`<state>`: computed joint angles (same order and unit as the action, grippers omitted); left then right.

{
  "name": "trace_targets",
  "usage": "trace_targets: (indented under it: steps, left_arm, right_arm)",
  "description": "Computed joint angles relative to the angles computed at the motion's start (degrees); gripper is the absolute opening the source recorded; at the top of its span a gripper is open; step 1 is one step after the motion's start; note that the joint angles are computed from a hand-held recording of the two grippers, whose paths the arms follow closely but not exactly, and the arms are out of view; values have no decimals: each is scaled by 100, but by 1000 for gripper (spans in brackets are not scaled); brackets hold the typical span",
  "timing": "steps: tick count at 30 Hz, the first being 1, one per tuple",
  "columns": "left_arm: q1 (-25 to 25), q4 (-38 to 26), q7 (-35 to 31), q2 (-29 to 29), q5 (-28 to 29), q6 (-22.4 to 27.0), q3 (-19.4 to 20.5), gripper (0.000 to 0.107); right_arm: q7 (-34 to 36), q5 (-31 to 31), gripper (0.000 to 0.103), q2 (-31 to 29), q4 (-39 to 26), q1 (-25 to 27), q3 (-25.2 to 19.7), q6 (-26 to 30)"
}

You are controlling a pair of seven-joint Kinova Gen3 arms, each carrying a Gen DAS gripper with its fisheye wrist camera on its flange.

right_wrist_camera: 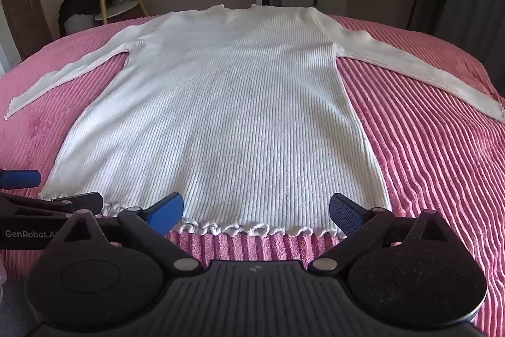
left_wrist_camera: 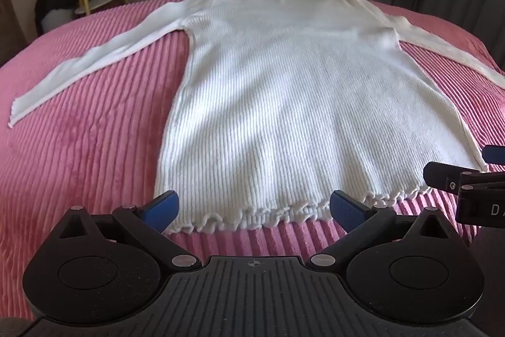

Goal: Fold small clothes

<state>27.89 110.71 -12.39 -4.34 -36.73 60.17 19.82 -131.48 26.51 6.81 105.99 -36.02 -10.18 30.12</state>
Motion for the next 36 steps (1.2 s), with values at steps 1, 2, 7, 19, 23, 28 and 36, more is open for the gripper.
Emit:
trace_targets:
  steps: [1, 2, 7, 19, 23, 28, 36]
  left_arm:
    - [0, -12, -16, 7, 16, 15, -3, 103]
    - [2, -23, -19, 16, 22, 32, -4, 103]
    - [32, -84, 1, 66, 29, 101, 7, 103]
    - [53, -35, -35, 95, 132, -18, -88, 103]
    - [34, -39, -111, 87, 209, -21, -97, 103]
    - [17, -41, -160, 83, 286, -50, -114, 103]
    - [-87, -95, -418, 42, 599, -101, -170, 103]
  right_arm:
    - [-2, 3, 99, -1, 5, 0, 1, -9]
    - [4, -7, 99, -1, 6, 4, 0, -14]
    - [59, -65, 99, 1, -4, 20, -5, -3]
    - [107, -118, 99, 8, -15, 29, -1, 12]
    - [109, -122, 99, 9, -13, 29, 3, 9]
    - [116, -130, 99, 12, -14, 30, 6, 8]
    - [115, -139, 99, 10, -7, 29, 6, 9]
